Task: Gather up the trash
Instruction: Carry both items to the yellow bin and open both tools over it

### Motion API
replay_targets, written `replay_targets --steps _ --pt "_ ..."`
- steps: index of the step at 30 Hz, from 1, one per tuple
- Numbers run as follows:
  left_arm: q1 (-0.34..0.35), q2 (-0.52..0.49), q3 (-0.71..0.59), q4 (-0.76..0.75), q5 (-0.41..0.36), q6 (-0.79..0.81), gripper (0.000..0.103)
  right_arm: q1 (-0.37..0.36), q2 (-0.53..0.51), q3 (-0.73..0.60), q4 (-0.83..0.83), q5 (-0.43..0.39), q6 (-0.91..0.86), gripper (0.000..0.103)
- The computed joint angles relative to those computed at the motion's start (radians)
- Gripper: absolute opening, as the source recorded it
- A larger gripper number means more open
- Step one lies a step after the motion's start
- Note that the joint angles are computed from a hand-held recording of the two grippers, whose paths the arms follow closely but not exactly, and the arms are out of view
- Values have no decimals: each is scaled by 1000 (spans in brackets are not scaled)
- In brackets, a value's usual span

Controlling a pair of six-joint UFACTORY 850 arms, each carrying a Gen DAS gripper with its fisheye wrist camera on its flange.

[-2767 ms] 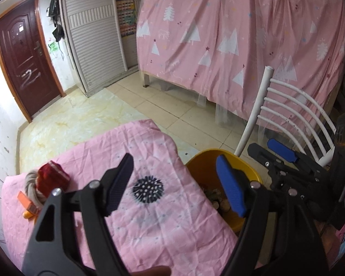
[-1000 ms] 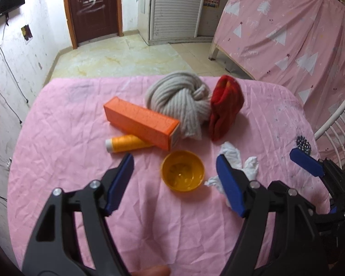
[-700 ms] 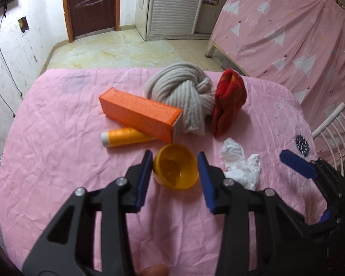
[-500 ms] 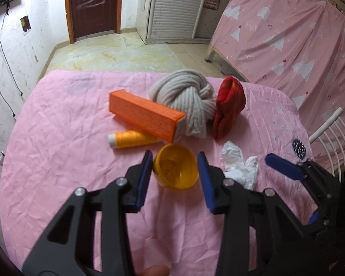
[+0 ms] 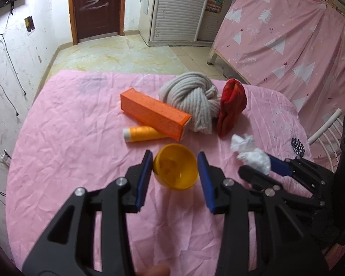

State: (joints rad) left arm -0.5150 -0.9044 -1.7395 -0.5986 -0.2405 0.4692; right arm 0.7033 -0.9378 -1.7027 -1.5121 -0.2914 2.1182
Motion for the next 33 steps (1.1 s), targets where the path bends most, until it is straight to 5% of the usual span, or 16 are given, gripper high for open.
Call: replay_targets --steps 8,13,18,22,33 --pt "-24 29 25 84 32 -62 38 9 109 162 -365 -90 423 28" --pt "-61 53 31 112 54 -64 38 20 213 326 -502 -238 650 28" --pt "-92 66 14 -101 -9 173 38 31 298 465 -462 -381 712 28" --pt "-134 79 13 -122 1 226 38 29 370 591 -465 -458 811 28" --pt "-255 37 -81 122 -8 54 38 35 490 800 -414 -602 918 28"
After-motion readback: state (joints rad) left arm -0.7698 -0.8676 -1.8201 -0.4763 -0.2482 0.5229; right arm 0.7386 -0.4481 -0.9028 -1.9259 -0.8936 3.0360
